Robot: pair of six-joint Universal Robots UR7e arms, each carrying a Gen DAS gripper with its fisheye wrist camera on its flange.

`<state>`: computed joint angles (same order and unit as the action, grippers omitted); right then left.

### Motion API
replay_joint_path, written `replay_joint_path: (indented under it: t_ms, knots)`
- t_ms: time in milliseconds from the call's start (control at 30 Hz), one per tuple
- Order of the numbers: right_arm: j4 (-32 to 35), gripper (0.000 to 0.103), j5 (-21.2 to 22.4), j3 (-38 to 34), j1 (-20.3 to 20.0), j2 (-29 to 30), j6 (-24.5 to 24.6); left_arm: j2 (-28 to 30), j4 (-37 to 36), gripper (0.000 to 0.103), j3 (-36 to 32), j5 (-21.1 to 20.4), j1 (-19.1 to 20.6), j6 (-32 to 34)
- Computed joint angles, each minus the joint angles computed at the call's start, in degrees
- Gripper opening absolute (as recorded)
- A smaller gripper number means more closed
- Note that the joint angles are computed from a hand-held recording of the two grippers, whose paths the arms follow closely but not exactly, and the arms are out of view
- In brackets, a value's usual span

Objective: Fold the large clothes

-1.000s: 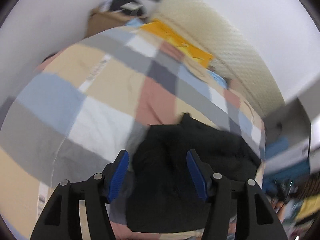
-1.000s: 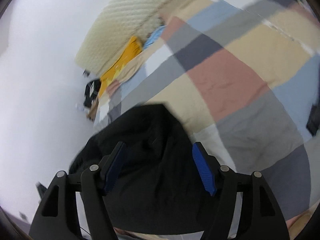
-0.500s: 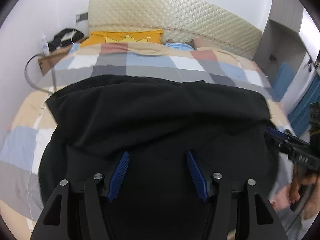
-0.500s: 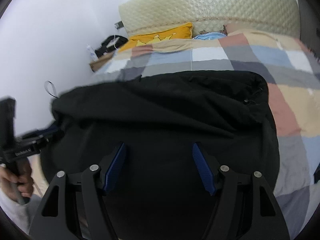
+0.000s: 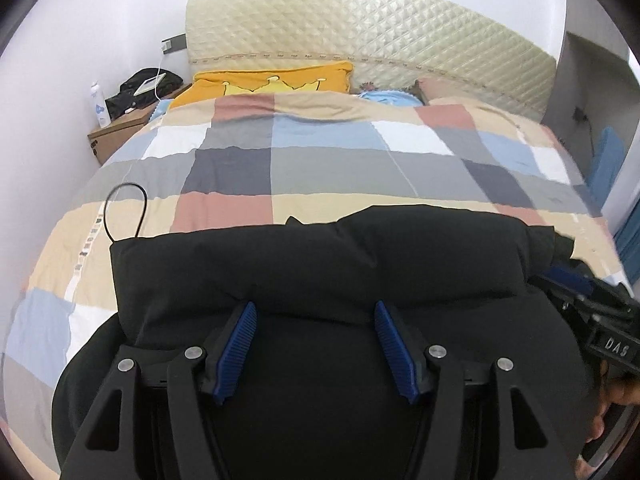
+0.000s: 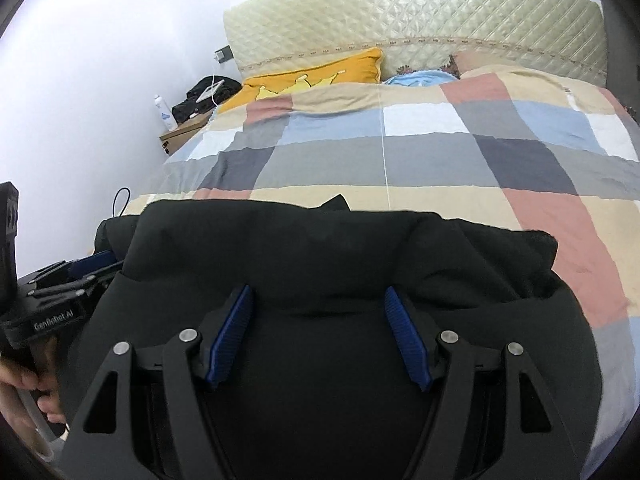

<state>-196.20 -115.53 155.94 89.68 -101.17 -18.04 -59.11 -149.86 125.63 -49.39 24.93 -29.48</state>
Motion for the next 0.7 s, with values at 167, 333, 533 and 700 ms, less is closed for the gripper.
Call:
replay_joint_path:
  t_ms: [167,333,533,700]
  knots:
    - [-3.3,0.070,0.6,-2.4,-1.7,6.2,-2.1,4.0,-2.5,0.063,-1.3,3.2,1.0,2.5]
    - [-9.0,0.070,-0.3,-3.7,-2.6,12.1,-4.9,6.8,-6.9,0.063,-2.1,3.4,3.0,4.5]
    - [-8.9,0.070,1.9,-3.9,-4.7,12.2,-5.2,7.5,-8.1,0.063,-2.5,2.9,3.8,5.5]
    - [-5.3,0.070,4.3,-2.0,-4.7,7.0,-5.4,4.3,-6.5,0.063,-0.7,3.1,2.4,5.6]
